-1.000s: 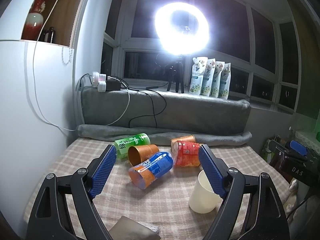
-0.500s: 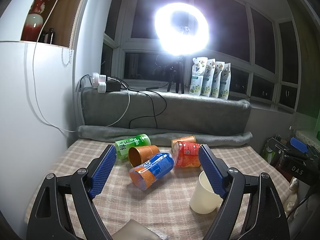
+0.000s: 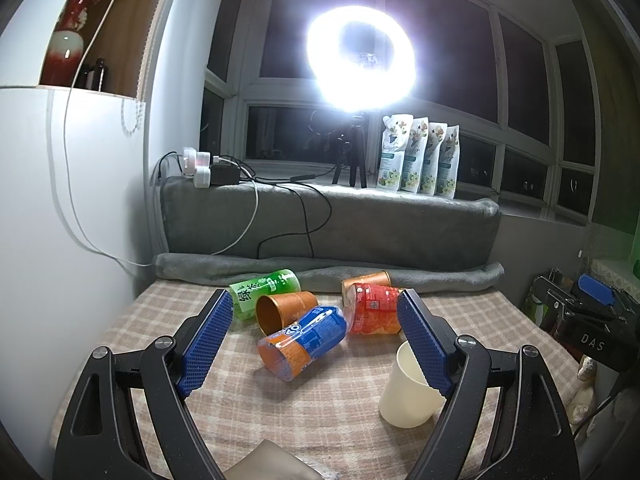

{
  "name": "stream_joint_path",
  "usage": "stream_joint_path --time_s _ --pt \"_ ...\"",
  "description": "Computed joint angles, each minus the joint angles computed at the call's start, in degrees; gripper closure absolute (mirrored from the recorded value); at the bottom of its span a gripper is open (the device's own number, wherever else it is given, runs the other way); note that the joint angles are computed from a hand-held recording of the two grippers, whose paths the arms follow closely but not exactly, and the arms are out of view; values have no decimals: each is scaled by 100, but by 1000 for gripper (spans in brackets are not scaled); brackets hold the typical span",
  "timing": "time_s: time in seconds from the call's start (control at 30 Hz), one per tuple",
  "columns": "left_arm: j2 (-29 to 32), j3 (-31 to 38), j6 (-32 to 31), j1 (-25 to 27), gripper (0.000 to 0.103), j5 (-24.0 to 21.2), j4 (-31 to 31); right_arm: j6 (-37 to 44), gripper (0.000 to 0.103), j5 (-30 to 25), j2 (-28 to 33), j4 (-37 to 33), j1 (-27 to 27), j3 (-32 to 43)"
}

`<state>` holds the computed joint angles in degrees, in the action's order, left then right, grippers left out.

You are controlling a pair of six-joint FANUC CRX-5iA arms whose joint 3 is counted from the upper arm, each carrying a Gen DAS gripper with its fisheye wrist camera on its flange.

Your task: Flip cup upright

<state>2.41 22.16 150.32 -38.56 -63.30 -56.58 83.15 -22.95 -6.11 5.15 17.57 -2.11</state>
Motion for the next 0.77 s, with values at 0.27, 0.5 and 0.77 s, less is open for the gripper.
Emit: stream_joint_path --time_s 0.27,0.5,0.77 --pt "5 9 -7 -7 19 -14 -4 13 0 -11 -3 -9 6 0" --pt "6 10 -8 -10 19 -15 -8 5 0 -8 4 -2 10 4" --pt "7 14 -55 -27 19 1 -67 28 0 -16 8 -16 7 14"
